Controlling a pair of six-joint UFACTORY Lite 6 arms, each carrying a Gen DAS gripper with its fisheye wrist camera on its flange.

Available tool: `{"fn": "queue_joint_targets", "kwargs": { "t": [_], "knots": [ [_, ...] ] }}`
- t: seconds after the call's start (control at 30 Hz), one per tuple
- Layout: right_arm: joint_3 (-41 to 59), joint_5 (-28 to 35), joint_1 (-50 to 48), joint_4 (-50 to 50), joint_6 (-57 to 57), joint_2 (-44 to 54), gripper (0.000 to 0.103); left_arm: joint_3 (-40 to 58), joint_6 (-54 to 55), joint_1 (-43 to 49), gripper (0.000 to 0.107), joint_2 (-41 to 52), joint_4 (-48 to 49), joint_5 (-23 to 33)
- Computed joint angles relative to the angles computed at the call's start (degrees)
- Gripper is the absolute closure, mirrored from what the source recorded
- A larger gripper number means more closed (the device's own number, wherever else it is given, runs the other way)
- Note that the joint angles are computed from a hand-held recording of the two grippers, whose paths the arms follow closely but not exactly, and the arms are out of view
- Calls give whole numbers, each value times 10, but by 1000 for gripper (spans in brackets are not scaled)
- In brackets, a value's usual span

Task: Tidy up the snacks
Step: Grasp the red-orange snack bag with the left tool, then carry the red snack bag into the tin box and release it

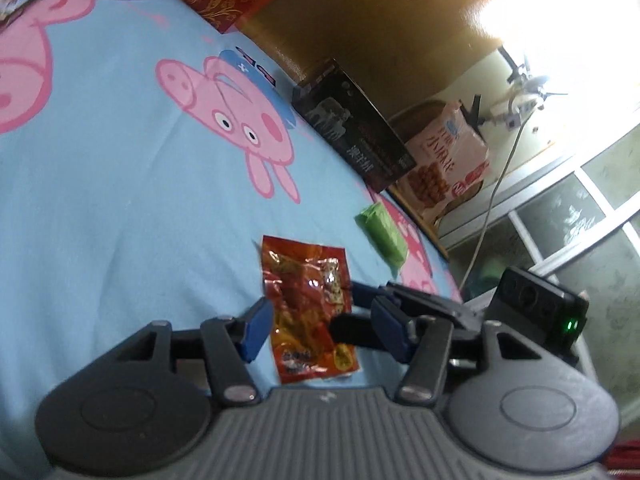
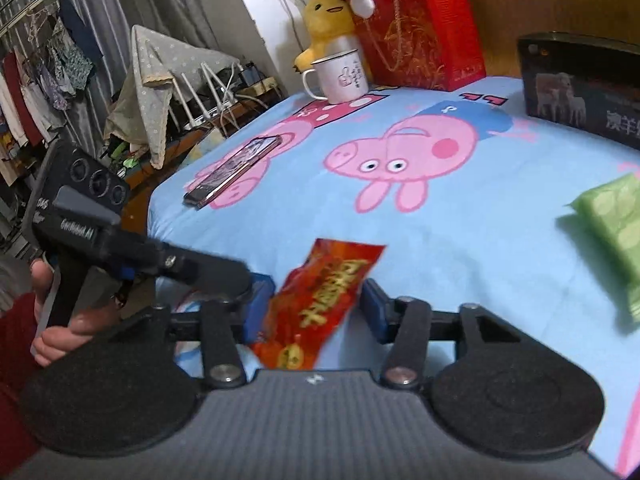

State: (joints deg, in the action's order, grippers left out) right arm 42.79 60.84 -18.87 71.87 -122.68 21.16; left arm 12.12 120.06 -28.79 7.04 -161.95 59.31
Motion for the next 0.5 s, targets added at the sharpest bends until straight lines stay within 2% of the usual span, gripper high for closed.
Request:
{"fn": "queue_joint_targets", "kwargs": {
  "t": [0.1,0.13,0.23,0.3,0.4,0.47,0.5],
  "knots": [
    [-13,-7,-3,12,-10,-7,59,1,11,-10,55,1,-15,0],
    [-16,-16,-3,22,-9,-10,71,3,15,-13,55,3,-19,-2],
    [4,-4,-14,15,34,8,82,17,10,-2,53,21,1,8],
    [18,12,-28,10,58,24,85,29,4,5,52,27,16,5],
    [18,22,-58,24,60,32,86,53,8,-3,40,34,15,-14],
    [36,36,-88,25,84,54,88,71,12,-13,27,41,13,-24],
    [57,52,-106,16,111,78,88,83,14,-18,26,46,10,-30]
  ]
}}
